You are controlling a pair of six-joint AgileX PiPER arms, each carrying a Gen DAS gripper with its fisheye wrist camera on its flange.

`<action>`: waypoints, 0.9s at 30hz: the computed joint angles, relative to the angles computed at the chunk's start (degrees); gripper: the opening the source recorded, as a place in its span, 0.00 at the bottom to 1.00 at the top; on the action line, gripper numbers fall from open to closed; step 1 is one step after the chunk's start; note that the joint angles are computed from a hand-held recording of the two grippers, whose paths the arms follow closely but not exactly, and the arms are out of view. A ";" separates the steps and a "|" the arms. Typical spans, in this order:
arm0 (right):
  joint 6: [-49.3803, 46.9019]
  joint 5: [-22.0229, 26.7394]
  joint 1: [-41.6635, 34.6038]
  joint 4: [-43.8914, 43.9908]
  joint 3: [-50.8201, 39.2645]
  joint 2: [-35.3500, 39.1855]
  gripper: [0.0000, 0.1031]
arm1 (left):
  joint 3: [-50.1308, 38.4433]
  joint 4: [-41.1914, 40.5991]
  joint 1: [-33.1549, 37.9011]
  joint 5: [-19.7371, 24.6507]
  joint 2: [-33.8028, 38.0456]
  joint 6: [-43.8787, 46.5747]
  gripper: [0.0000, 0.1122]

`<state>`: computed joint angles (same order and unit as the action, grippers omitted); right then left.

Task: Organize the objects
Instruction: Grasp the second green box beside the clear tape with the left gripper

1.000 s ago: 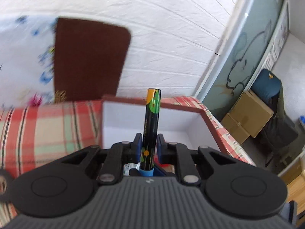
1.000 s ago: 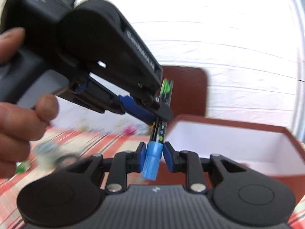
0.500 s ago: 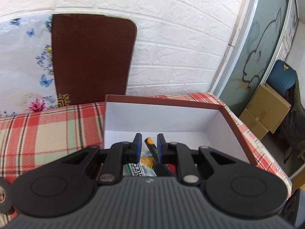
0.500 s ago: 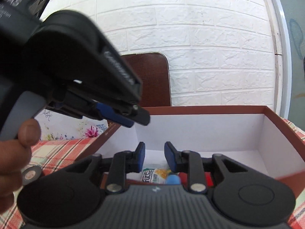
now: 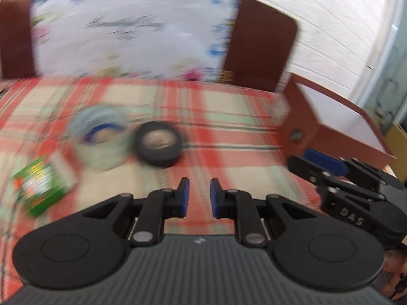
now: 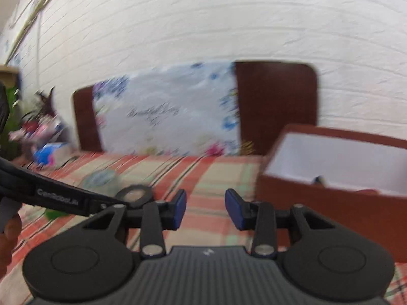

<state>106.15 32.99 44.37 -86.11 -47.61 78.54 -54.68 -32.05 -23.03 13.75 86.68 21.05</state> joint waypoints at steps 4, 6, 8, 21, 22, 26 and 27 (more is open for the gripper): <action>-7.36 -3.77 2.32 6.67 -6.64 7.75 0.35 | 4.21 -19.48 13.45 1.78 -2.27 17.64 0.17; -12.29 -5.50 3.24 9.82 -10.26 11.17 0.35 | 4.92 -28.23 19.80 3.75 -2.29 25.55 0.17; -18.44 -5.89 4.66 13.31 -15.21 14.87 0.38 | 3.73 -31.11 24.89 5.98 -0.79 27.61 0.17; -71.94 -2.73 4.34 58.25 -59.57 45.58 0.83 | -5.72 -31.43 31.49 17.96 11.46 24.13 0.20; -72.07 -1.54 4.36 58.12 -62.18 47.32 0.82 | -4.96 -33.75 31.79 18.08 11.23 25.62 0.20; -66.65 -1.03 5.23 52.15 -58.76 45.02 0.61 | -2.16 -35.28 31.37 18.21 8.63 28.78 0.18; -64.33 -1.89 5.40 50.34 -56.01 43.51 0.60 | -1.39 -35.63 31.13 18.66 8.23 28.72 0.18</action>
<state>41.82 31.10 49.77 -35.77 -103.61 122.05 -56.07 -67.68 8.09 32.41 94.91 49.78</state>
